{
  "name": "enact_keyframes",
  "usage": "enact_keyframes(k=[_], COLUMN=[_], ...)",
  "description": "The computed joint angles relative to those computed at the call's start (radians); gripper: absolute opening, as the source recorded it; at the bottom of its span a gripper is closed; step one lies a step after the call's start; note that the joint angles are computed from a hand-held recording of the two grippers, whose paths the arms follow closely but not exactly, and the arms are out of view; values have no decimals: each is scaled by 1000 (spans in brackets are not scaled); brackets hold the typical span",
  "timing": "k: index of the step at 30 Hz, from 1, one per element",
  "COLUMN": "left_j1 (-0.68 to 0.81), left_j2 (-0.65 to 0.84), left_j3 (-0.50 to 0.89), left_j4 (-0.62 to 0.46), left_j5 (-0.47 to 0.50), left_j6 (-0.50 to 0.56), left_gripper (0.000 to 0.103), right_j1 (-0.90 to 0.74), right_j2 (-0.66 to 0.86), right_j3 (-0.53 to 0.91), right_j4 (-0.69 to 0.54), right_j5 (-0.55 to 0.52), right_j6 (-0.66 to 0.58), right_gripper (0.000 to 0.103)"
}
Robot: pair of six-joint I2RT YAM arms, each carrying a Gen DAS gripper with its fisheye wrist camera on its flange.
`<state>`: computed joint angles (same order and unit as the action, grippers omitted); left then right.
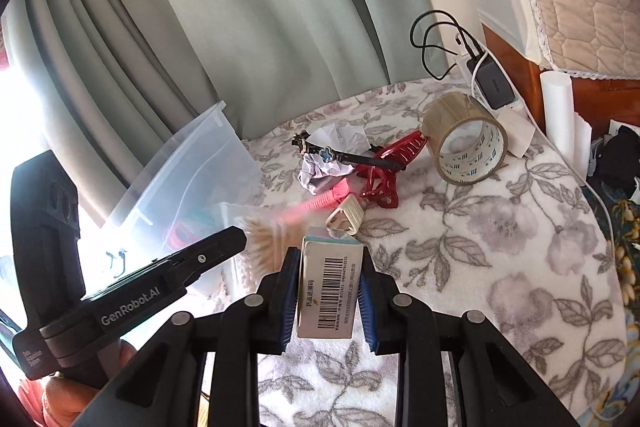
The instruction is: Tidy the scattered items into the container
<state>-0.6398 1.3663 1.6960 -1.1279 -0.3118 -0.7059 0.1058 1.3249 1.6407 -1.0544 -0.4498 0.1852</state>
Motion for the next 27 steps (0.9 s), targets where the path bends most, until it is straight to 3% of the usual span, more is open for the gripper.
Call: enact_keyframes(k=[6,10,12,13,14,16,27], left_j1=[-50,-45,-44,-38,-31,-21,-41], left_j2=[-12,-48,-54,-58,-62,-67,36], left_j3=[28,-11,-25,-40,-54,-88,-172], left_j4=[-27,-18,-30,-34,-37,-42,-70], left_j5=[-61,-30,-42,-37,-31,-31,-37], left_j6=[-3,-21,-31,-42,-52,-73,-49], left_gripper=[3,3,10,21,39,54,62], right_j1=[21,29,28,29,29,34,13], right_j2=[-33,-52,-57,-58,-60,-62,-57], right_j3=[36,53,58,59,60,61,44], right_j4=[-18,-29,-35,-37,-38,-41,-48], right_j5=[23,41,45,46,47,51,29], right_j6=[1,0,1,2,3,3,3], right_gripper=[29,29,29,29,29,29,29])
